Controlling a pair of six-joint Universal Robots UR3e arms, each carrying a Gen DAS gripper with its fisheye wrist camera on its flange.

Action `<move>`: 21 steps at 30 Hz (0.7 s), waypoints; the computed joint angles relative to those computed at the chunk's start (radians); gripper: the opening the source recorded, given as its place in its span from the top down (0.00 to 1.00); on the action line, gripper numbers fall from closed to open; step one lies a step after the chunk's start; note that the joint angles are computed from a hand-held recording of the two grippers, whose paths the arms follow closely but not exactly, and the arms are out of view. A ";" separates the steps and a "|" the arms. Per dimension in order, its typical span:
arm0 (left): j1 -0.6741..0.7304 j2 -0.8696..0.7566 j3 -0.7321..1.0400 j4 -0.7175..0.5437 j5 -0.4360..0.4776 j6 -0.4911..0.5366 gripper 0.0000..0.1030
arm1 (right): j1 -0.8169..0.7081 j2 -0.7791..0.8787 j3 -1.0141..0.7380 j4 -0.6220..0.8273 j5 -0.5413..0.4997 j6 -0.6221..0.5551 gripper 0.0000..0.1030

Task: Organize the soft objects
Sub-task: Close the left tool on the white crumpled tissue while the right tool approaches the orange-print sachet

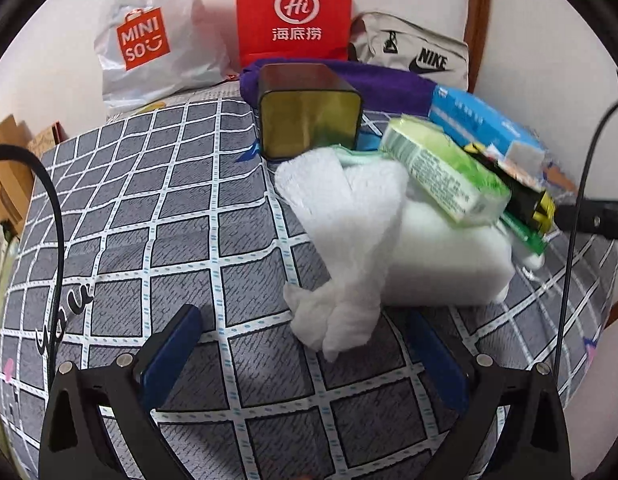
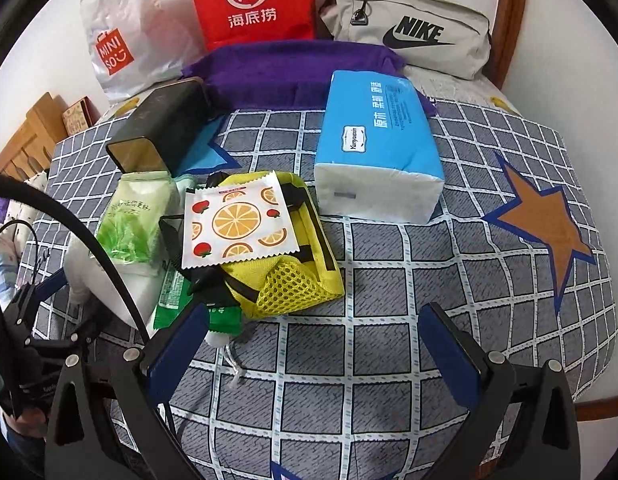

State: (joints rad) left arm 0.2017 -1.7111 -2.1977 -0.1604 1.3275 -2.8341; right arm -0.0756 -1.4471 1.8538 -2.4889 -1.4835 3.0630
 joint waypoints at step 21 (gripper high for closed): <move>0.079 0.124 -0.055 -0.037 -0.162 0.127 0.51 | -0.006 0.065 -0.038 0.013 0.006 -0.013 0.00</move>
State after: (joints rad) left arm 0.2804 -1.5868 -2.2531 -0.1974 1.1655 -2.7067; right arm -0.0821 -1.3825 1.8154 -2.4763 -1.4777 3.0498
